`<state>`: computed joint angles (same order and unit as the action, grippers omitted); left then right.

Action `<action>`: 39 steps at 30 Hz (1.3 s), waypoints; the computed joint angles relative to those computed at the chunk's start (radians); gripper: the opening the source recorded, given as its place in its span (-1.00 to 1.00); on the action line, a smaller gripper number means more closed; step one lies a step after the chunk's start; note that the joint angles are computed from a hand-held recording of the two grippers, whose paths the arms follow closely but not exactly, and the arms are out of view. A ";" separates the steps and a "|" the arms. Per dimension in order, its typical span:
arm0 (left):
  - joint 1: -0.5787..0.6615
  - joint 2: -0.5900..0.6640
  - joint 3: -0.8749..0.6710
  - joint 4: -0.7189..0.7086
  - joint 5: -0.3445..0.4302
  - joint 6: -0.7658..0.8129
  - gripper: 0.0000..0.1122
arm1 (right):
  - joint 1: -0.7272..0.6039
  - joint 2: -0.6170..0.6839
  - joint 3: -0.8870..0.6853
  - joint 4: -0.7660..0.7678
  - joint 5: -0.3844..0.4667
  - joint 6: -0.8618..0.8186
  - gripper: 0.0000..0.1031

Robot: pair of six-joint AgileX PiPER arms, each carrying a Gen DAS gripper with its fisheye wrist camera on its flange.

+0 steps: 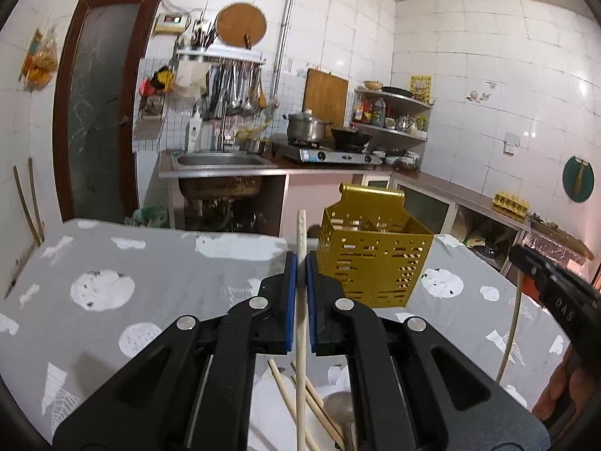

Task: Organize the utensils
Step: 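Lift both held chopsticks and carry them over the yellow utensil holder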

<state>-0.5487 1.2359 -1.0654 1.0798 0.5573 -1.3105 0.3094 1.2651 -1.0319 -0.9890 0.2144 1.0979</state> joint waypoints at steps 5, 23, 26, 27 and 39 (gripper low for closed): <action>-0.015 0.018 -0.034 0.028 0.008 0.008 -0.93 | -0.016 0.036 -0.038 -0.118 -0.023 0.115 -0.89; 0.011 0.220 -0.386 -0.099 0.030 0.244 -0.93 | -0.078 0.194 -0.296 0.268 -0.032 -0.287 -0.89; 0.014 0.272 -0.484 -0.110 0.057 0.292 -0.93 | -0.096 0.222 -0.367 0.480 -0.014 -0.489 -0.89; 0.014 0.287 -0.515 -0.109 0.064 0.305 -0.93 | -0.103 0.233 -0.399 0.553 -0.003 -0.560 -0.89; 0.051 0.574 -1.137 -0.338 0.175 0.649 -0.93 | -0.111 0.432 -0.924 0.825 0.232 -0.851 -0.89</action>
